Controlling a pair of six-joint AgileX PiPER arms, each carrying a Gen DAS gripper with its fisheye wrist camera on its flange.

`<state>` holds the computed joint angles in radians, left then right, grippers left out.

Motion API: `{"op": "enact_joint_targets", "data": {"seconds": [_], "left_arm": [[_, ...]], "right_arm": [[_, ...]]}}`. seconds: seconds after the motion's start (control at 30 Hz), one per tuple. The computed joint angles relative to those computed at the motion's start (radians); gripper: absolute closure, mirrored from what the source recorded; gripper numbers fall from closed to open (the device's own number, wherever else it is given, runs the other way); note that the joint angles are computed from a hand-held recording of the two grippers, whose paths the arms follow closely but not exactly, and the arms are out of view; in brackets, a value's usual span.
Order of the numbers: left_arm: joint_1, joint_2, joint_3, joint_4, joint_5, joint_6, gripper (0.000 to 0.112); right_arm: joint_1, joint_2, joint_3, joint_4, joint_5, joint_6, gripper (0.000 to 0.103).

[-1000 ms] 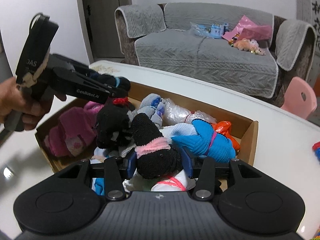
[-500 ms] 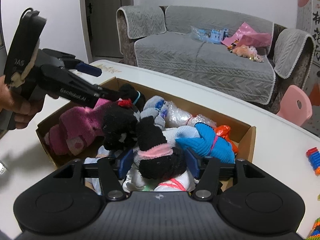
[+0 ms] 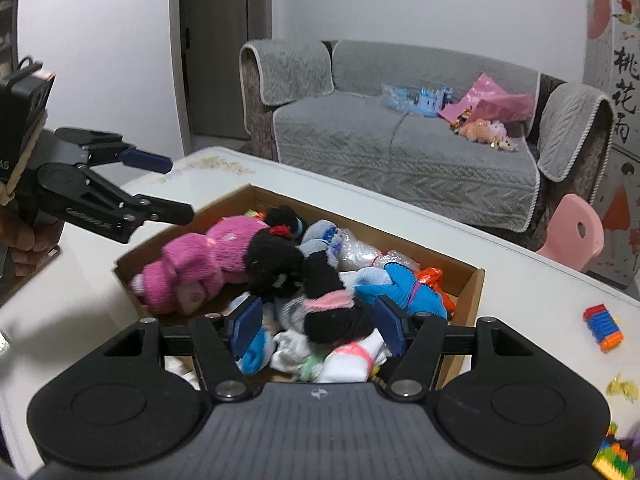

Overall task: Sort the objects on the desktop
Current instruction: 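Move both tools back toward the two white socks on the table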

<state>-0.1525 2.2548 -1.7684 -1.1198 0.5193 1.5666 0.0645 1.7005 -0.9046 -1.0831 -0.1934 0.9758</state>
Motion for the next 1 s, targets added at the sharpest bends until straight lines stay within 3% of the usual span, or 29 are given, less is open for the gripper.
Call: {"op": "enact_joint_targets", "data": {"seconds": [0.1, 0.23, 0.3, 0.4, 0.63, 0.87, 1.0], "left_arm": [[0.035, -0.096, 0.196, -0.204, 0.026, 0.221, 0.021], [0.076, -0.177, 0.404, -0.346, 0.086, 0.392, 0.017], [0.083, -0.184, 0.464, -0.342, 0.110, 0.387, 0.017], [0.069, -0.170, 0.508, -0.349, 0.088, 0.370, 0.017], [0.000, -0.078, 0.421, -0.261, 0.024, 0.091, 0.017], [-0.054, -0.019, 0.372, -0.280, -0.068, 0.010, 0.017], [-0.072, -0.010, 0.384, -0.385, -0.134, 0.097, 0.016]], "right_arm": [[0.016, -0.062, 0.102, 0.225, -0.040, -0.219, 0.044], [0.054, -0.117, 0.236, 0.436, -0.126, -0.391, 0.040], [0.090, -0.102, 0.281, 0.584, -0.168, -0.507, 0.036], [0.149, -0.045, 0.304, 0.766, -0.206, -0.614, 0.035], [0.276, 0.122, 0.265, 1.177, -0.278, -0.869, 0.034], [0.271, 0.142, 0.307, 1.196, -0.335, -0.867, 0.031], [0.259, 0.138, 0.322, 1.174, -0.357, -0.842, 0.029]]}}
